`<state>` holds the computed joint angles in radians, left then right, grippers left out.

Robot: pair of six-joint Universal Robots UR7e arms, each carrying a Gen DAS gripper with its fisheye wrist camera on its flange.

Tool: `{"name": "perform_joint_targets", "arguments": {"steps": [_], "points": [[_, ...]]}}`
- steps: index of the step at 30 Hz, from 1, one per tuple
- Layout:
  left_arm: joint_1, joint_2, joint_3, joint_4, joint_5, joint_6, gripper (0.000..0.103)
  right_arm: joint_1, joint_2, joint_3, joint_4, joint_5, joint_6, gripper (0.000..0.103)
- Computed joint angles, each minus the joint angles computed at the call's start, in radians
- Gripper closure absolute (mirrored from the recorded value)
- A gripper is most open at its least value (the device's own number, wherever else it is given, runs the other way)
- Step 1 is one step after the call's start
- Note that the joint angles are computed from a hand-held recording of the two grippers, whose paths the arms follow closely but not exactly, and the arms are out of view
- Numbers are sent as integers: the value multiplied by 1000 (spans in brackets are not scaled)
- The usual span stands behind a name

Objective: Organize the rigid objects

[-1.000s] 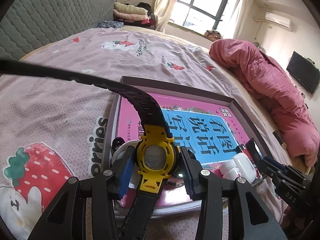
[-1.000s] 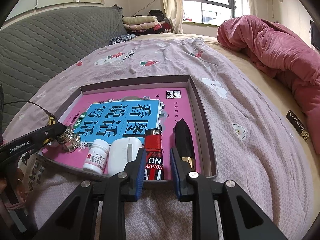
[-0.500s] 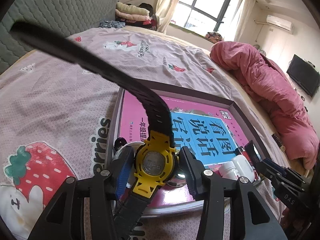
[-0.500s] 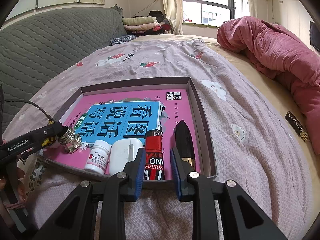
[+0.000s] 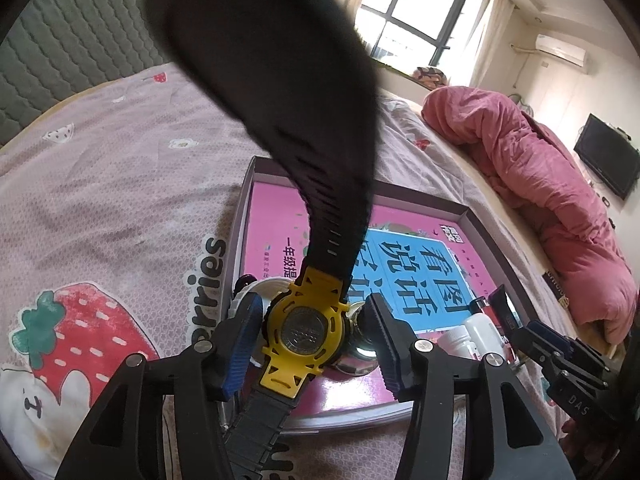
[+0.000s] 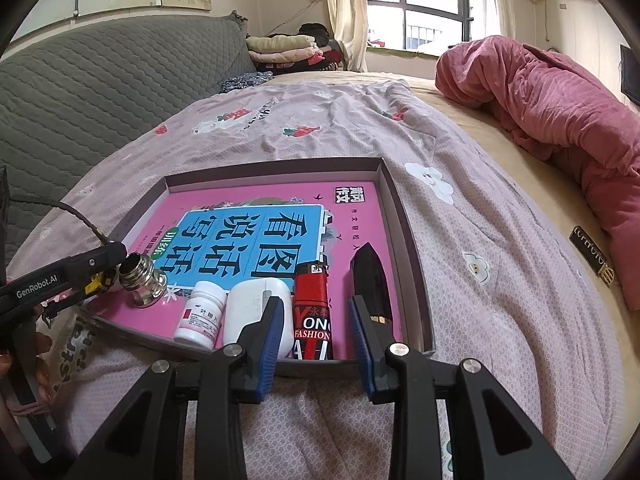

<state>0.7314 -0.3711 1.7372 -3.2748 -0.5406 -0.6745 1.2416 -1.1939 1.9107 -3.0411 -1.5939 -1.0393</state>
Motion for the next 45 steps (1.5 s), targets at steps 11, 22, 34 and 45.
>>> {"name": "perform_joint_targets", "arguments": {"steps": [11, 22, 34, 45], "points": [[-12, 12, -5, -52, 13, 59, 44, -1, -8, 7, -7, 5, 2, 70], [-16, 9, 4, -55, 30, 52, 38, 0, -9, 10, -10, 6, 2, 66], [-31, 6, 6, -21, 57, 42, 38, 4, -16, 17, -26, 17, 4, 59], [-67, -18, 40, 73, 85, -40, 33, 4, -50, 49, -42, 35, -11, 51]]}}
